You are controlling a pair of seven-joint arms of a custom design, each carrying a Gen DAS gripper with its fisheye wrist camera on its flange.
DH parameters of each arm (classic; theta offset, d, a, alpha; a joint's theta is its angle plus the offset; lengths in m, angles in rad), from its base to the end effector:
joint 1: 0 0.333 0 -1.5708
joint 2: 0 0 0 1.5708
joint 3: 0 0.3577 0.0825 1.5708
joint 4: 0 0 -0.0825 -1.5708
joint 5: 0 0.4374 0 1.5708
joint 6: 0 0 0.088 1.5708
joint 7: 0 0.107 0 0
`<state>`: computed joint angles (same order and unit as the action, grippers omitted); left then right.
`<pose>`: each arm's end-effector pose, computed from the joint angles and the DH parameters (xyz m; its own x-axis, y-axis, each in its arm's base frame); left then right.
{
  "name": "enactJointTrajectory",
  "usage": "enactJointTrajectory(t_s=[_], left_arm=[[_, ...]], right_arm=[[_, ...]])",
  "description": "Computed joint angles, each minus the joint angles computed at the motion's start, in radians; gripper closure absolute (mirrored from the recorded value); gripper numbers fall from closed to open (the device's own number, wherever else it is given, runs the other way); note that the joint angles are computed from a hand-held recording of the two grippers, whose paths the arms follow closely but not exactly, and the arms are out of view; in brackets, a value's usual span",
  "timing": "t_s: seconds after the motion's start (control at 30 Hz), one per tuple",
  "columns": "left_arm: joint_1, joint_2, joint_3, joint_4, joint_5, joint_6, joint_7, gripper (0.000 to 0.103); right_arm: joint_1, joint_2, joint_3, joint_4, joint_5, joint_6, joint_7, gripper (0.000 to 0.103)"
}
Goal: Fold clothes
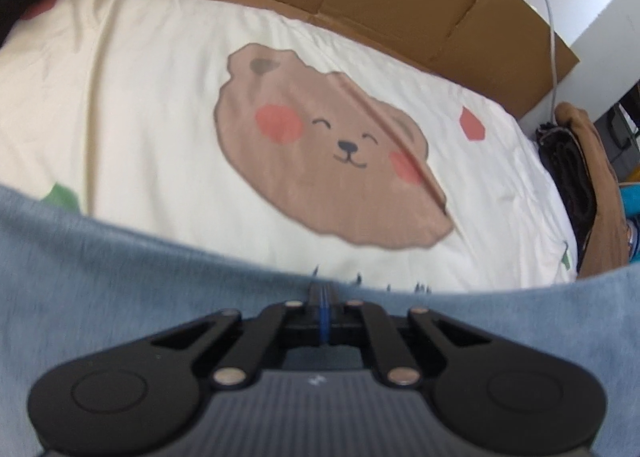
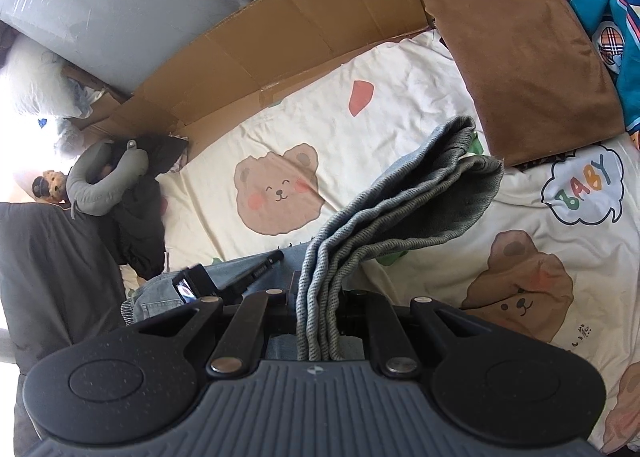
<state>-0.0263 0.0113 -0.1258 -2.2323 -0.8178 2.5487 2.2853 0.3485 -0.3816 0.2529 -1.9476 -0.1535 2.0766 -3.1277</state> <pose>0.5881 -0.0803 0.4028 -0.3107 -0.8756 0.3699 -0.8861 0.1260 -0.4460 0.4128 0.3072 0.7239 -0.6747 -0.5709 -0.4677 -0.5261 0.8165 -0.2378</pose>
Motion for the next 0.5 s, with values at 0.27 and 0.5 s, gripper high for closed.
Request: enactJointTrajectory(t_s=[0.27,0.5], left_arm=[[0.008,-0.01,0.001,-0.003,0.006,-0.003,-0.023,0.098],[0.019,-0.139,0.053,-0.137,0.0,-0.088,0.033,0.091]], right_arm=[[0.001,-0.004,0.0,-0.003,-0.002,-0.002,-0.003,0.095],[-0.001,-0.008,0.003,-0.003,-0.008,-0.008,-0.009,0.095]])
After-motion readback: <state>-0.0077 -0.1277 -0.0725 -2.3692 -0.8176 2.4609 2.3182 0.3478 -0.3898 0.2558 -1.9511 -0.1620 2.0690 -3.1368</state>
